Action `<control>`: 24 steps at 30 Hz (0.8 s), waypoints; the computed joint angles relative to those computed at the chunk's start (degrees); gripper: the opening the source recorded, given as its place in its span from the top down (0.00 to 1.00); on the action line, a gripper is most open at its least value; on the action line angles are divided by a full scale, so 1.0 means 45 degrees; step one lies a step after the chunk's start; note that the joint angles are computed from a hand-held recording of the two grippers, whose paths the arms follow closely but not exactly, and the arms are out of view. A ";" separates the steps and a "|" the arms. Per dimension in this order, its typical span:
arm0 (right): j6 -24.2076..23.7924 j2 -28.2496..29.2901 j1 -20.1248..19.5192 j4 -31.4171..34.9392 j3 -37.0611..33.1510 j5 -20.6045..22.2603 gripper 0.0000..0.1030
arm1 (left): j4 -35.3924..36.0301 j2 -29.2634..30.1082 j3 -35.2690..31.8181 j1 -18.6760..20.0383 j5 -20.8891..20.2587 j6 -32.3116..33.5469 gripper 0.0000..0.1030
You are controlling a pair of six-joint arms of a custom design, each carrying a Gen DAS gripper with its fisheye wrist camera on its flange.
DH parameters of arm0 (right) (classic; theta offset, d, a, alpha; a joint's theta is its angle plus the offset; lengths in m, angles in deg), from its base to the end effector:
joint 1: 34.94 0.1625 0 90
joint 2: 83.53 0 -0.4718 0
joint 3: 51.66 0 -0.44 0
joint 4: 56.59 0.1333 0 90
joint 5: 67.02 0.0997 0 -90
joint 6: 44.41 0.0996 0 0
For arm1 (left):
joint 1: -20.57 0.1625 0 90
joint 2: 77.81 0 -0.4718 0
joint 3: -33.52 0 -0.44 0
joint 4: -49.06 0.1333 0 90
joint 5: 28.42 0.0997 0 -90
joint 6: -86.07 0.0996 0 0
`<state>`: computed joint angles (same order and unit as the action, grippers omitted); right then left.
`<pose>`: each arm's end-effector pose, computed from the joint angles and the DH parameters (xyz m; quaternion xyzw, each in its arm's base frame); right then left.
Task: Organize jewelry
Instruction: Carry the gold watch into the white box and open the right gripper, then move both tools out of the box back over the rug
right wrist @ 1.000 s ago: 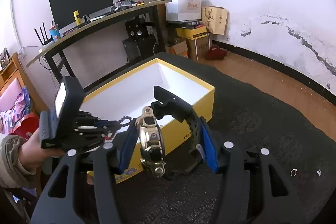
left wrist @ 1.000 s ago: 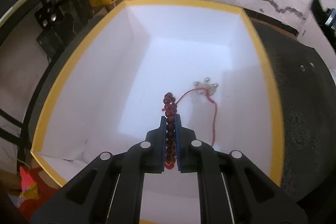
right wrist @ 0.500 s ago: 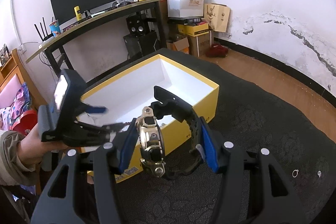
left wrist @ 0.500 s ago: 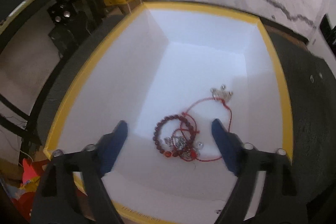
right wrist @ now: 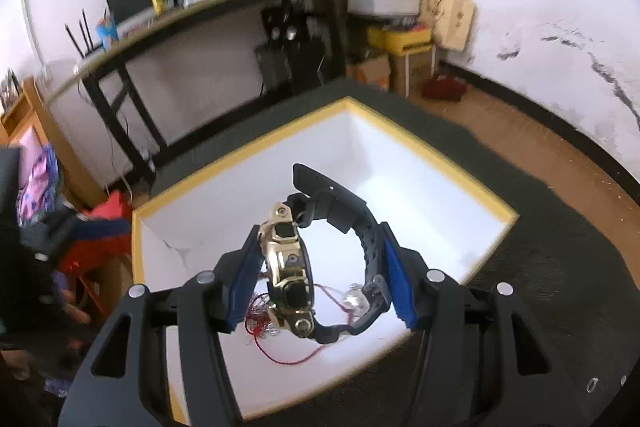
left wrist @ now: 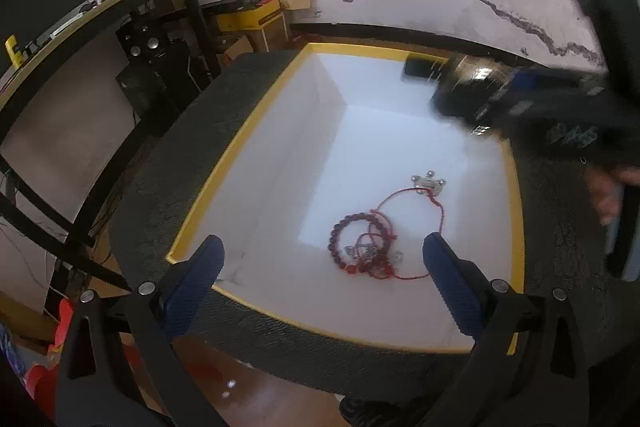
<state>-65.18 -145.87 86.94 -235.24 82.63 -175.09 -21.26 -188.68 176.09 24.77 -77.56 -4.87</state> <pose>0.3394 -0.3519 0.1000 0.4129 -0.8859 0.1578 0.1408 -0.1946 -0.2133 0.2472 0.1133 0.8504 -0.3029 0.4150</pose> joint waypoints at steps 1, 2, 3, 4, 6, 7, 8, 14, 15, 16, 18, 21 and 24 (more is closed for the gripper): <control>0.0067 0.0260 0.0015 0.0110 -0.0103 -0.0105 0.46 | 0.0186 -0.0171 -0.0020 -0.0044 -0.0037 -0.0100 0.06; 0.0148 0.0549 0.0014 0.0271 -0.0227 -0.0235 0.46 | 0.0399 -0.0333 -0.0036 -0.0097 -0.0056 -0.0228 0.06; 0.0201 0.0722 0.0009 0.0356 -0.0285 -0.0321 0.46 | 0.0627 -0.0502 -0.0049 -0.0140 -0.0063 -0.0398 0.06; 0.0256 0.0895 0.0019 0.0457 -0.0359 -0.0456 0.46 | 0.0710 -0.0617 -0.0056 -0.0131 -0.0047 -0.0467 0.06; 0.0368 0.1287 0.0064 0.0693 -0.0551 -0.0788 0.45 | 0.0922 -0.0879 -0.0052 -0.0176 -0.0059 -0.0693 0.06; 0.0405 0.1445 0.0087 0.0896 -0.0647 -0.0944 0.45 | 0.1044 -0.0992 -0.0042 -0.0197 -0.0067 -0.0825 0.06; 0.0441 0.1626 0.0142 0.1158 -0.0763 -0.1193 0.44 | 0.1106 -0.1083 -0.0022 -0.0204 -0.0067 -0.0905 0.06; 0.0709 0.2137 0.0234 0.1549 -0.0990 -0.1853 0.41 | 0.1014 -0.1336 0.0115 -0.0130 -0.0138 -0.0757 0.06; 0.0712 0.2106 0.0238 0.1484 -0.0976 -0.1803 0.36 | 0.0972 -0.1308 0.0137 -0.0140 -0.0144 -0.0743 0.06; 0.0626 0.2090 0.0287 0.1349 -0.0958 -0.1842 0.32 | 0.0895 -0.1249 0.0137 -0.0114 -0.0131 -0.0710 0.06; 0.0441 0.2088 0.0359 0.0980 -0.0926 -0.1984 0.22 | 0.0811 -0.1214 0.0156 -0.0139 -0.0136 -0.0728 0.06; 0.0493 0.1919 0.0286 0.0442 -0.0807 -0.1753 0.21 | 0.0852 -0.1111 0.0100 -0.0228 -0.0111 -0.0786 0.06; 0.0111 0.1414 0.0325 -0.0975 -0.0333 -0.1089 0.21 | 0.0817 -0.0988 -0.0029 -0.0492 0.0055 -0.0876 0.06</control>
